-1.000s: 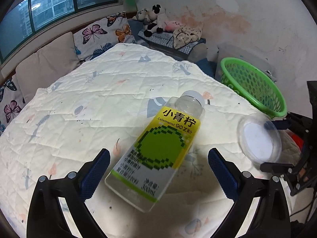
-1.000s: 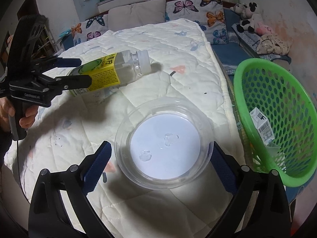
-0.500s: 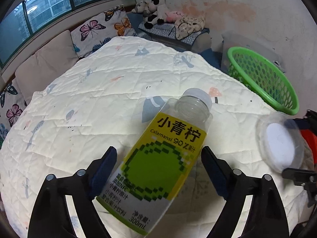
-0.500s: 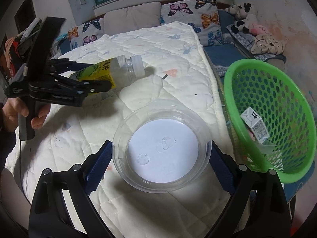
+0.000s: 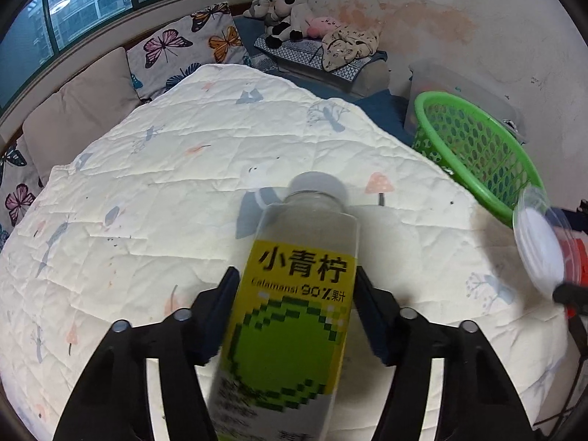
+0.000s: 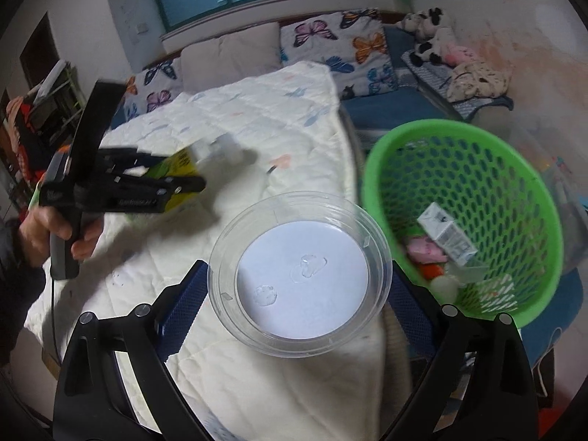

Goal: Collect trash
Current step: 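Grasp the yellow-green lime juice bottle with the left tool while the right tool holds the lid, then drop the plastic lid and juice bottle into the green wastebasket with both tools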

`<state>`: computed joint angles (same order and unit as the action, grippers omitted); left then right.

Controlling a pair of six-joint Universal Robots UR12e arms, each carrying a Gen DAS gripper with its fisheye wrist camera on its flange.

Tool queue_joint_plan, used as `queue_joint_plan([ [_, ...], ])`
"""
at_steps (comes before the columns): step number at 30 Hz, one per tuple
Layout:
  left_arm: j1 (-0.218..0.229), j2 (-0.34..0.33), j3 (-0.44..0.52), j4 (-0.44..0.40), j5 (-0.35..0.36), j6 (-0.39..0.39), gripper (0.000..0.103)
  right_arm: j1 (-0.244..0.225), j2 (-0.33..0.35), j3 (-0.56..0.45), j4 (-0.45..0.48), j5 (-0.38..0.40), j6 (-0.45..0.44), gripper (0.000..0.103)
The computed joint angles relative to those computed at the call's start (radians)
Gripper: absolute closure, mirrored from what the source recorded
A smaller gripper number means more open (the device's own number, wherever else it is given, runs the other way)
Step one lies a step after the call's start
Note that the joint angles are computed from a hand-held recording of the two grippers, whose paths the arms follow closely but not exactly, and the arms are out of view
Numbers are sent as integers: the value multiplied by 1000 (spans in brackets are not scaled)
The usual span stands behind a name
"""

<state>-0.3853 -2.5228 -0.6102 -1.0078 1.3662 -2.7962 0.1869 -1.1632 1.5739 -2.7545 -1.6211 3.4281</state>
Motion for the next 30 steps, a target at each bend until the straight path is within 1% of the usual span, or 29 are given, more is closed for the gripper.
queue_joint_plan([
  [5, 3, 19, -25, 4, -45, -42, 48, -25, -21, 23, -15, -27, 32, 10],
  [9, 5, 36, -48, 19, -83, -61, 48, -50, -29, 31, 1, -66, 64, 10],
  [12, 6, 45, -57, 21, -127, -70, 48, -68, -32, 37, 10, -71, 89, 10],
  [16, 1, 52, -59, 29, -157, -68, 48, -89, -32, 40, 27, -74, 108, 10],
  [21, -13, 47, -37, 29, -193, -59, 48, -111, -26, 45, 37, -74, 138, 9],
  [23, -18, 41, -23, 23, -202, -55, 48, -117, -29, 53, 34, -80, 148, 7],
  [26, -30, 24, 16, 4, -216, -50, 48, -122, -39, 72, 18, -75, 158, 6],
  [30, -46, -3, 73, -33, -219, -27, 48, -122, -59, 99, -1, -93, 150, 6],
])
